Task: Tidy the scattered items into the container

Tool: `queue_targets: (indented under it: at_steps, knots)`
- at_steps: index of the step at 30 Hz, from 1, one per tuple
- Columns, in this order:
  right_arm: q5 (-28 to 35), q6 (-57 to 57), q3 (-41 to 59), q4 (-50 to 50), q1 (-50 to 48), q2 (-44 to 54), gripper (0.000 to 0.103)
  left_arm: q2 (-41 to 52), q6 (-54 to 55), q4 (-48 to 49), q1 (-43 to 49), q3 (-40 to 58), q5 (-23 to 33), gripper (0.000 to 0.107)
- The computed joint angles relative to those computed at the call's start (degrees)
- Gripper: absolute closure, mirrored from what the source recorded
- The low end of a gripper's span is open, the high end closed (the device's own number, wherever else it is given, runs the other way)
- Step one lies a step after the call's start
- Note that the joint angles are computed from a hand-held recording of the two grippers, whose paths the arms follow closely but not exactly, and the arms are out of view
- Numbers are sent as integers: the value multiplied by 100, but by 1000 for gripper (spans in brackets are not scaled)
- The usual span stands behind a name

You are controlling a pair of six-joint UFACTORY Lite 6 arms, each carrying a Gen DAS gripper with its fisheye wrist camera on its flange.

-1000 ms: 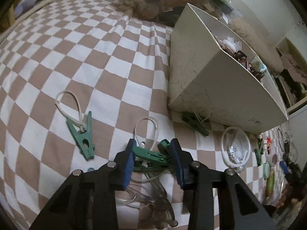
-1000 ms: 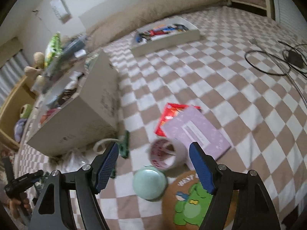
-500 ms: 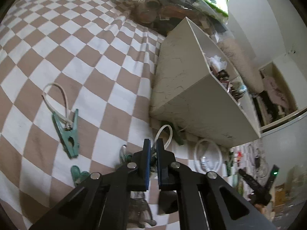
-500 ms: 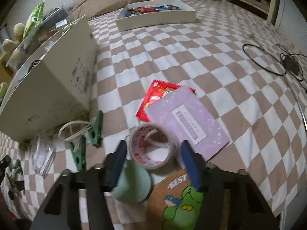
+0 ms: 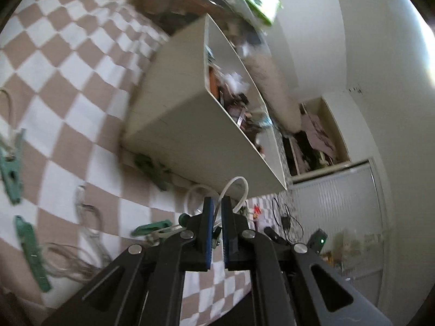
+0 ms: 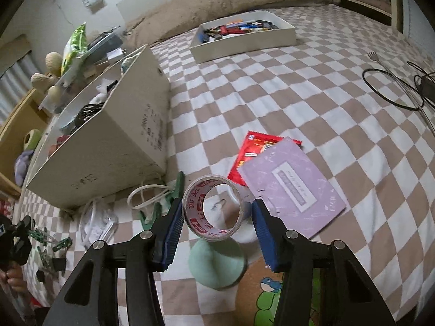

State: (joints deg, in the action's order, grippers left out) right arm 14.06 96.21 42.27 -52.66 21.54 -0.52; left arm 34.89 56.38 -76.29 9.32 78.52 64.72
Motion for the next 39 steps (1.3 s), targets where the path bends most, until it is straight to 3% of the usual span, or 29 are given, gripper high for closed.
queue_targets:
  at_steps: [5,12,16,17,18,19,21,29,39]
  knots:
    - [-76,-28,-31,-18,12,-102,51,205,48,-249,-140,124,614,101]
    - [-177,-59,-11,9,-18,-20,51,394,-765,1034,-839,441,-242,101]
    - [-210,-95,-22,30,-4,-26,51,296,-895,1447,-1083,409,-401,100]
    - [-219,-101,-22,36,-3,-15,51,278,-929,1502,-1137,420,-443,98]
    - [-237,-151,-32,77,-13,-19,51,237,-953,1537,-1180,405,-486,84]
    - [-251,-185,-34,107,-19,-20,51,185,-967,1580,-1215,383,-563,60]
    - [-253,-188,-35,104,-16,-30,51,-174,-807,1587,-1221,76,-907,51]
    - [-306,-76,-74,-57,-7,-107,51,-1720,-210,1447,-1398,-1675,-2426,51]
    - [-392,97,-128,-262,21,-219,51,-3238,-605,1625,-2426,-3359,-4457,51]
